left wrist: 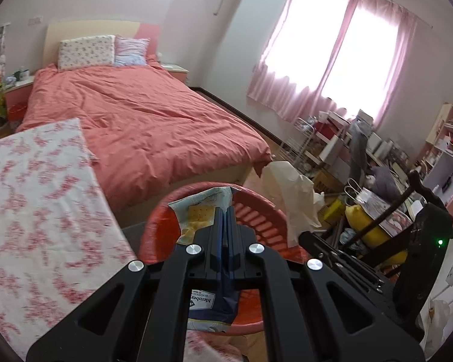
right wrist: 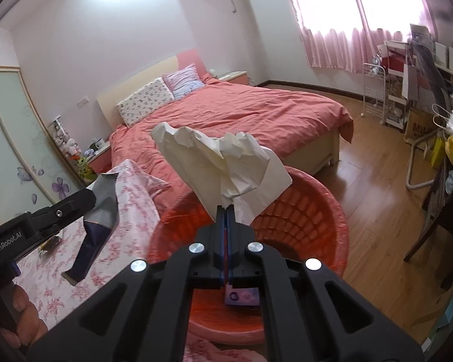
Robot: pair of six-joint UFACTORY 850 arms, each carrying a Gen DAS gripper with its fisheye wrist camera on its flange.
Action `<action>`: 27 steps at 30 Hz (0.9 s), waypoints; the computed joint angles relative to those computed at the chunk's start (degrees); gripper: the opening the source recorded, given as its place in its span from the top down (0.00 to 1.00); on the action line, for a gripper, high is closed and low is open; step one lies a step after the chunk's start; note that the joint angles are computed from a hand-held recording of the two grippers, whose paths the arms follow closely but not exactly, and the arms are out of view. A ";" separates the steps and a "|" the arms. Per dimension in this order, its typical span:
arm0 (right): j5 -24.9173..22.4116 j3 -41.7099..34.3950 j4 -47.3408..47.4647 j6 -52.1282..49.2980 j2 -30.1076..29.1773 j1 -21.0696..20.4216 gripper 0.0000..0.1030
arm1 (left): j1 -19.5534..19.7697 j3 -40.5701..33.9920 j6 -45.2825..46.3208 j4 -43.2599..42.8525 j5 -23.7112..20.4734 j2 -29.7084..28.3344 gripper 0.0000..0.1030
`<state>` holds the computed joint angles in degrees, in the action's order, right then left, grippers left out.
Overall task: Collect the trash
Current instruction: 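Carry the white tissue and blue pouch over the basket and release both, then move both open tools back toward the snack bag on the bed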
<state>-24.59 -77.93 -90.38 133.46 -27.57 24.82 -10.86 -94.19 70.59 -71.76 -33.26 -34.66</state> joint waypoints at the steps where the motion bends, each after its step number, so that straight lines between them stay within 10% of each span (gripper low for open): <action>1: 0.29 0.40 -0.57 0.84 0.05 -0.33 0.98 | -0.33 -0.34 -0.39 0.35 -0.21 -0.41 0.98; 10: 3.97 2.01 -7.09 8.42 -0.72 -2.90 0.93 | -2.21 -3.67 -5.68 5.70 -1.69 -4.15 0.98; 15: 5.36 2.49 -8.64 11.07 -1.48 -3.80 0.83 | -2.49 -4.26 -11.12 10.31 0.21 -5.12 0.57; 22: 3.94 3.19 -3.83 7.30 -1.61 -3.24 0.69 | -1.38 -3.12 -17.11 16.86 3.76 -4.20 0.53; 27: 0.99 2.29 0.77 1.31 -1.42 -1.59 0.60 | 0.16 3.45 -14.97 19.49 12.88 0.96 0.31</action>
<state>-23.59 -75.64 -89.60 134.77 -29.00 23.23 -10.69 -90.75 55.61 -52.27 -20.38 -33.70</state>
